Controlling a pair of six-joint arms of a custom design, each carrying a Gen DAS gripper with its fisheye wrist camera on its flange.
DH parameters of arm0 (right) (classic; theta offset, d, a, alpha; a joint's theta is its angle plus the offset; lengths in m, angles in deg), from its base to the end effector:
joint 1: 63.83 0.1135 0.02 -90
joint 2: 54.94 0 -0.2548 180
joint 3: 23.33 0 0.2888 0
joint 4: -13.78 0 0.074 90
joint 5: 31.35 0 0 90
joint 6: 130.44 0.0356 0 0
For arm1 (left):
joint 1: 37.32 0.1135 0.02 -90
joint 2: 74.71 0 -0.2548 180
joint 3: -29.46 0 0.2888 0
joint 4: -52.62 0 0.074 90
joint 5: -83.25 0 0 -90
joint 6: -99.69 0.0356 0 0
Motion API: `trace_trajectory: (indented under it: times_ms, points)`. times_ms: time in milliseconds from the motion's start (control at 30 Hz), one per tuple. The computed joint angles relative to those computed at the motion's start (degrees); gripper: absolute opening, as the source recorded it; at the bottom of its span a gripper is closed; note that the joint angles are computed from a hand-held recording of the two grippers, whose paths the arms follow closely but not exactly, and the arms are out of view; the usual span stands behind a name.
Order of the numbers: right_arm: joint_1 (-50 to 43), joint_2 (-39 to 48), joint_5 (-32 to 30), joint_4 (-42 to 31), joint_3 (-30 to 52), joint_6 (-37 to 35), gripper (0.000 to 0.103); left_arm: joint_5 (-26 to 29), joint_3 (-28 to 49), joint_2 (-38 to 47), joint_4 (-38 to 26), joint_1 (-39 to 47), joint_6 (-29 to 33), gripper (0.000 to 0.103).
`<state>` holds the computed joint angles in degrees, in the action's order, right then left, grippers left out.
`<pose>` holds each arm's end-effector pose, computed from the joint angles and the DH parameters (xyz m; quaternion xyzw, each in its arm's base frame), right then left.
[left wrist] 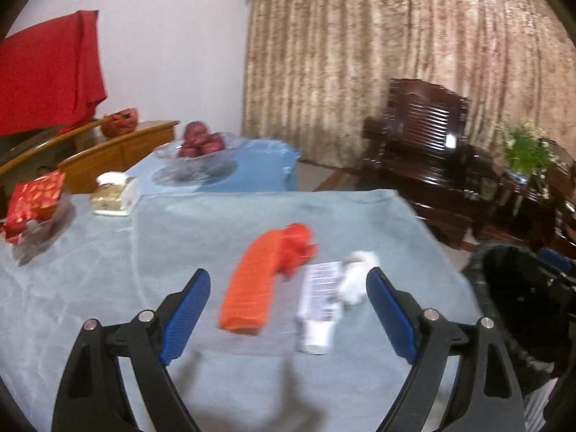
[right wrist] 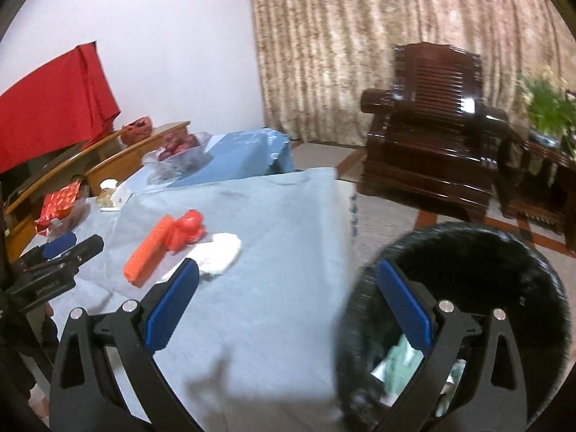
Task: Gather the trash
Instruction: 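Move both tools back over the table toward the orange net and tissue, then grasp the orange foam net with the left tool while the right tool grasps the white tissue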
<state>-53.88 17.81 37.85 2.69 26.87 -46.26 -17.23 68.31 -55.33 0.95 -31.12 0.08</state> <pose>0.2938 0.0644 0.1867 -0.2034 0.8471 0.1758 0.4584 0.1426 0.0220 0.2362 -0.1636 0.8575 0.0656 0.4834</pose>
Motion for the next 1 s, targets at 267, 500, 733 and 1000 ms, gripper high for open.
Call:
trace_trajectory:
  times_ms: [267,500,733,1000]
  points:
    - [9.65,12.63,7.08,4.44,6.57,3.17,0.096,10.20,-3.24,8.54,7.73,14.73,6.50,0.087]
    - [11.79,19.75,10.52,5.43,10.91,3.96,0.096,9.41,-3.36,22.26,17.98,13.68,5.27,0.087]
    - [11.50,22.45,11.40,5.30,12.95,3.54,0.096,7.57,-0.12,35.29,24.54,12.21,3.62,0.087]
    - [13.21,25.52,11.76,5.26,15.80,3.81,0.097,11.41,2.23,40.73,23.72,15.17,2.19,0.073]
